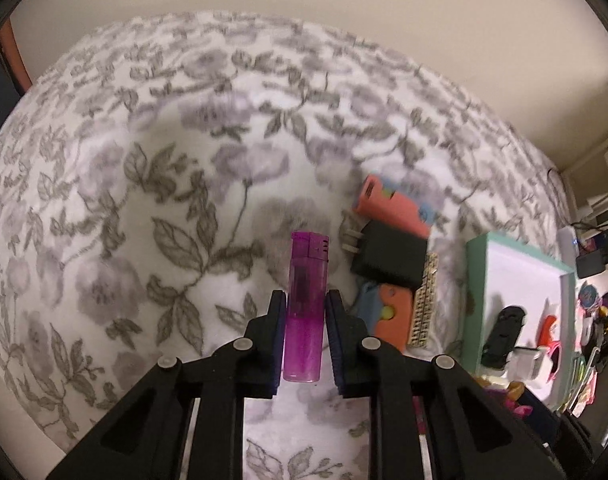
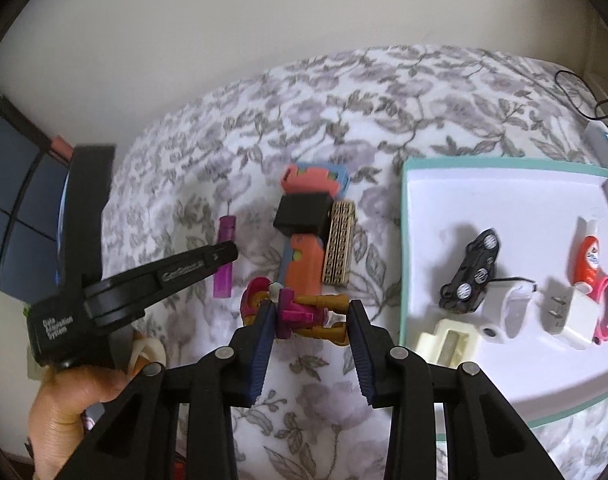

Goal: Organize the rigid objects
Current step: 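Carry the pink lighter into the tray with the left gripper while the right places the toy figure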

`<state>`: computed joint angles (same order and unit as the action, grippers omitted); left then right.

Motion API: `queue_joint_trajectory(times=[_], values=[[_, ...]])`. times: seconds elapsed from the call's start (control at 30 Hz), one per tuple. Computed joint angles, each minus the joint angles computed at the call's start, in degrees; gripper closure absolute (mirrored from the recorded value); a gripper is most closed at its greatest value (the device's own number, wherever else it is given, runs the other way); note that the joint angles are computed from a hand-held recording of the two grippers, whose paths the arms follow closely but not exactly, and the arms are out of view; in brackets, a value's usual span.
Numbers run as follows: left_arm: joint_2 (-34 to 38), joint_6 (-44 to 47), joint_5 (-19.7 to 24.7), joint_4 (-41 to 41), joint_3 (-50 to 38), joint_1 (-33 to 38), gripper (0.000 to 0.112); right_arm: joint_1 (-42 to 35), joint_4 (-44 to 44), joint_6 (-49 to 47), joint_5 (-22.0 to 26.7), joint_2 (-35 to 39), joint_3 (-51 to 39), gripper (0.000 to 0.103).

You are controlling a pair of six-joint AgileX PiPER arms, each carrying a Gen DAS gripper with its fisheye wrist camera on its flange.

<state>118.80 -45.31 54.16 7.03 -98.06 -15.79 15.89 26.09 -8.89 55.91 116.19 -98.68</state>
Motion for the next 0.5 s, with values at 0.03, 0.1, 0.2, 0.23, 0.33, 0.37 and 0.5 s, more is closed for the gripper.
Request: queue_joint_trajectory(times=[0.03,0.1,0.2,0.23,0.33,0.37,0.5], values=[[-1.53,0.30,-0.80,0.48,1.48,0.30,0.092,-0.72,0.46,-0.22,-0.20,-0.77,0.26,0.064],[-3.14,-0.60,-1.18,2.11,1.69,-0.48,0.092,-1.74,1.13,-0.27,-0.64,-1.71,0.36,0.064],[-5.84,0.02,-2.22,3.09,3.12,-0.54,0.092,-4.15,1.86,0.32,-1.27,-3.14,0.53,0.064],[-6.37,-0.19,-1.78,3.86,2.63,-1.15,0.092,-5.01,1.68,0.81,-1.52,-3.40,0.49,0.064],[-8.68,-0.15,-1.71,4.55,3.19,-2.61,0.092,-7.22,-1.11,3.46,-2.20,-3.63,-0.29,0.064],[-8.50,-0.05,-1.64,4.60,2.57,-3.07,0.092,-8.00,-2.26,4.60,-2.37,-3.69,-0.45,0.064],[-7.37,0.56,-0.48,5.23,-0.50,-5.57,0.092,-11.77,-6.31,8.68,-1.67,-3.15,-1.64,0.064]])
